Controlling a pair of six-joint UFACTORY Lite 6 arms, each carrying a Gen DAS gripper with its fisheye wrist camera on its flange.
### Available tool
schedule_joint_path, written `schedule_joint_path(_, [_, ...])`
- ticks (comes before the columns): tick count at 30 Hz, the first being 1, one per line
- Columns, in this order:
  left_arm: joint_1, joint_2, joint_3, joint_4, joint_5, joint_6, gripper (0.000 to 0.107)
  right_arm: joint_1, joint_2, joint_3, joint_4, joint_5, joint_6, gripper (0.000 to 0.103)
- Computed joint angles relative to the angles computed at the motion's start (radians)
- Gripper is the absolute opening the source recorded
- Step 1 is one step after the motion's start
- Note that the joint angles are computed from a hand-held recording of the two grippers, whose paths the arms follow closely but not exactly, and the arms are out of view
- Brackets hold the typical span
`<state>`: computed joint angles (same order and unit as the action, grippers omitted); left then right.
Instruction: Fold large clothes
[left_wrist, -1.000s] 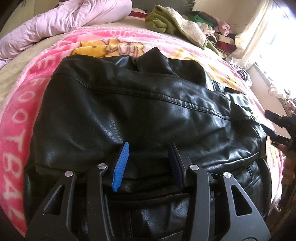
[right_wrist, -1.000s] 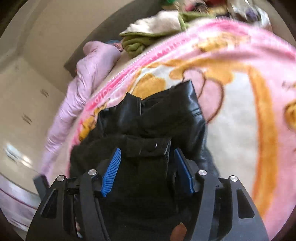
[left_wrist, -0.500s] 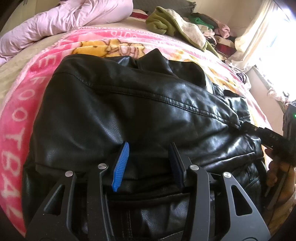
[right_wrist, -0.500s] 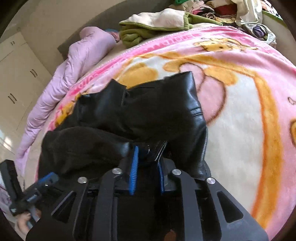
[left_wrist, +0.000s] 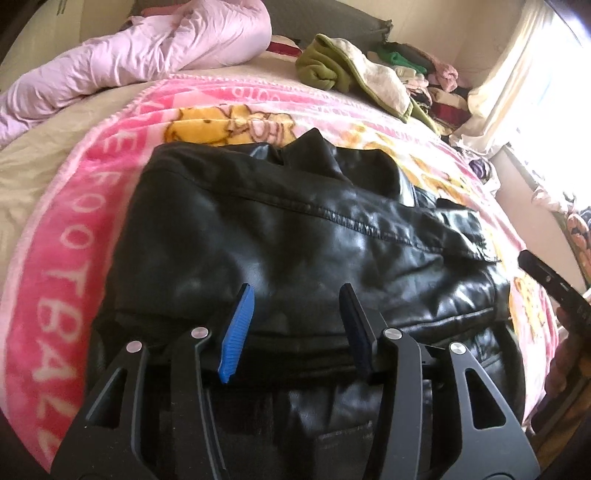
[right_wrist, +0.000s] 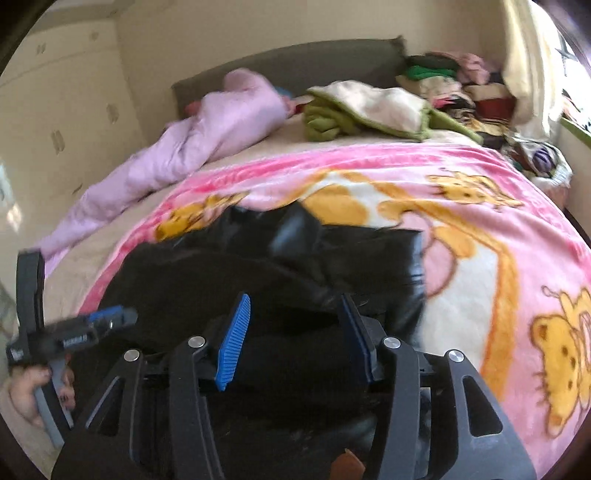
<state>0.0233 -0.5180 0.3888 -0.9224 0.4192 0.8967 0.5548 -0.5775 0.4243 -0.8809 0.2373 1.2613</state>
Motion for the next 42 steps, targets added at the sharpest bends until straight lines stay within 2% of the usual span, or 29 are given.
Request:
schedule_joint_path(2, [-0.01,-0.027,-0.011,0.08,0.004,-0.071,0.04,0.054,0.059,0.021,-0.078,0.005,0.09,0.048])
schedule_joint_path(4, [-0.019,-0.04,-0.028,0.121,-0.003,-0.109,0.04,0.09,0.148,0.056,-0.042,-0.011,0.037,0.055])
schedule_joint_path(5, [-0.016,-0.03,-0.035,0.11,-0.01,-0.093,0.04,0.112,0.183,0.072,-0.04,0.004,0.033,0.058])
schedule_joint_path(6, [-0.015,-0.015,-0.038,0.09,-0.017,-0.069,0.04,0.142,0.222,0.086,-0.071,0.028,0.071,0.058])
schedule_joint_path(9, [-0.002,0.037,-0.053,-0.025,-0.04,0.068,0.04,0.149,0.401,0.128,-0.022,0.036,0.031,0.059])
schedule_joint_path(11, [-0.01,0.047,-0.059,-0.057,-0.054,0.101,0.04,0.157,0.43,0.115,-0.141,0.025,0.151,0.059])
schedule_joint_path(13, [-0.01,0.023,-0.062,-0.032,-0.047,0.073,0.04,0.187,0.411,0.109,-0.183,0.056,0.205,0.059])
schedule_joint_path(16, [0.02,-0.003,-0.054,-0.015,0.013,0.059,0.049,0.191,0.313,0.073,-0.172,0.06,0.212,0.059])
schedule_joint_path(19, [-0.008,-0.06,-0.061,0.079,0.018,-0.047,0.057,0.211,0.228,0.048,-0.174,0.077,0.237,0.071])
schedule_joint_path(21, [-0.019,-0.095,-0.065,0.133,0.025,-0.115,0.068,0.229,0.158,0.022,-0.137,0.094,0.221,0.083])
schedule_joint_path(24, [-0.02,-0.136,-0.066,0.182,0.042,-0.182,0.079,0.248,0.087,0.001,-0.068,0.135,0.171,0.092])
schedule_joint_path(27, [-0.017,-0.159,-0.061,0.23,0.061,-0.246,0.092,0.262,0.05,-0.017,-0.067,0.166,0.184,0.095])
schedule_joint_path(33, [-0.032,-0.246,-0.061,0.378,0.092,-0.407,0.094,0.276,-0.052,-0.045,-0.014,0.213,0.165,0.097])
schedule_joint_path(42, [-0.007,-0.363,-0.056,0.426,0.193,-0.475,0.094,0.364,-0.145,-0.034,0.012,0.336,0.156,0.097])
